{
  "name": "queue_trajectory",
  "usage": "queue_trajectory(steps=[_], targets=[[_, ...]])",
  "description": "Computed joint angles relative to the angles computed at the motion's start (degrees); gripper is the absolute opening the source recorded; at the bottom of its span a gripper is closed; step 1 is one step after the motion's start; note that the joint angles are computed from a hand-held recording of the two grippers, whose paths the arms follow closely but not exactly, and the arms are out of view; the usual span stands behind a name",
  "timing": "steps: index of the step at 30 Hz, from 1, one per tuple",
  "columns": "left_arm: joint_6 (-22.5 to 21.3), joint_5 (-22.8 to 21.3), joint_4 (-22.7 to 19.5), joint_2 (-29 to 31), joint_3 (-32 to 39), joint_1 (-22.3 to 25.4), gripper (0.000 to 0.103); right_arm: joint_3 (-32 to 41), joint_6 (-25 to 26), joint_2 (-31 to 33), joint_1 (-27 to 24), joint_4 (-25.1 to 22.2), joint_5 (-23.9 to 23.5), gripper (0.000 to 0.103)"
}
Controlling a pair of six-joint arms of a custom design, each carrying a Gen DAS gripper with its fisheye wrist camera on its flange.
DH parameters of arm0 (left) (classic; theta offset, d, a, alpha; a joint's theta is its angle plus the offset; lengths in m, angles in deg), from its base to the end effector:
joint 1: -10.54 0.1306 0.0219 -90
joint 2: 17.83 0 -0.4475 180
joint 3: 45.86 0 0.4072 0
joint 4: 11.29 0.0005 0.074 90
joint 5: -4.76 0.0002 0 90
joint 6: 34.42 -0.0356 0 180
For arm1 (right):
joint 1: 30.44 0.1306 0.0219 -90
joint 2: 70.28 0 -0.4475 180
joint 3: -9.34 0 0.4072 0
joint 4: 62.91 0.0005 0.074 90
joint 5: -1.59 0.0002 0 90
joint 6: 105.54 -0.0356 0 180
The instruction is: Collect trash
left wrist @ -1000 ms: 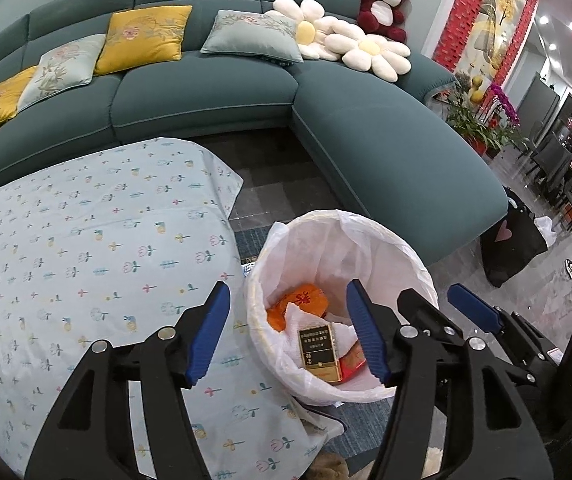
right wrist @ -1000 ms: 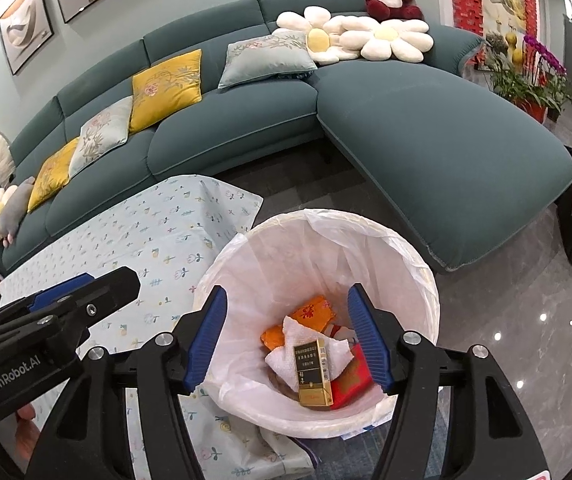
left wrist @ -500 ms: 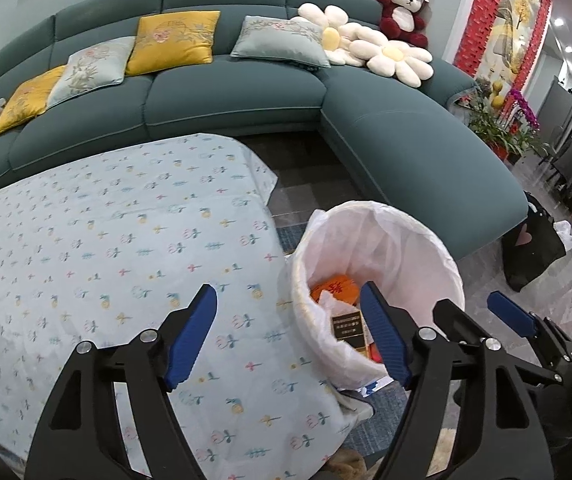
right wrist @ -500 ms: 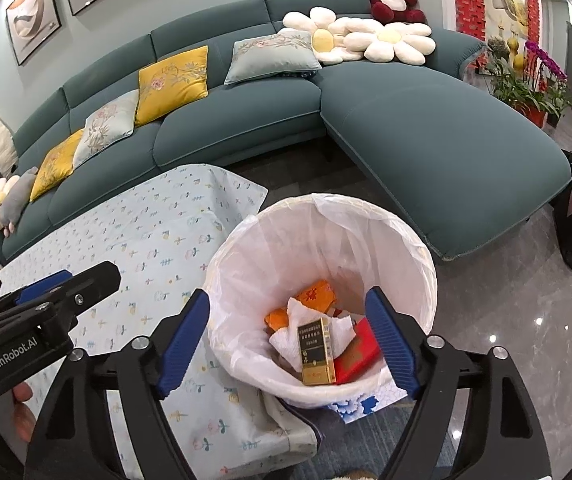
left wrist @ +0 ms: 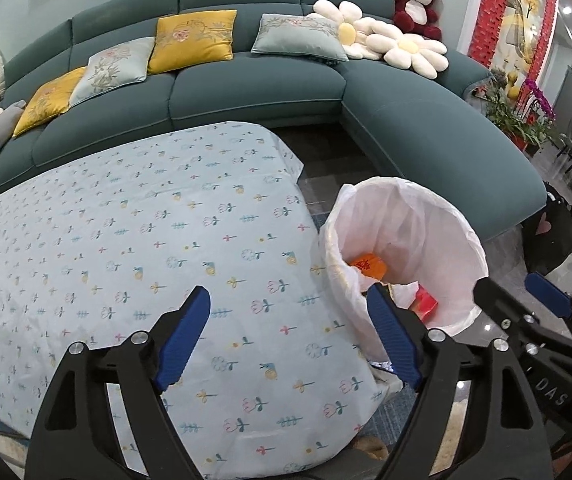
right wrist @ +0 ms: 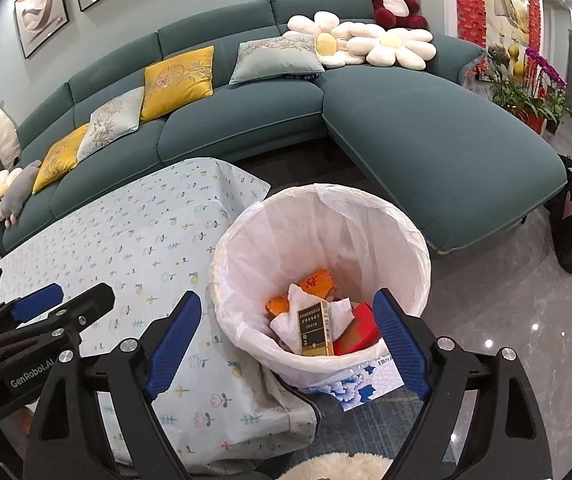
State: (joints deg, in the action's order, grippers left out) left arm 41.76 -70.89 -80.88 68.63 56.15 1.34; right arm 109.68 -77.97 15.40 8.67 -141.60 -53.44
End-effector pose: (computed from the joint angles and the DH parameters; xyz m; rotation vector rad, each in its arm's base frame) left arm 0.4428 -0.0812 0.5985 0.5969 2.4212 -0.2808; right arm 0.3446 0.2532 0.5870 0.6539 2.3087 -0.0493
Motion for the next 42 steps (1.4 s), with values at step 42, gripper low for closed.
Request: queue_trajectory(steps=[42], targets=[[-0.3, -3.4, 3.4, -2.6, -4.3, 1.8, 0.090, -1.6, -0.8, 0.0, 2.1, -3.6, 2.4, 0.096]])
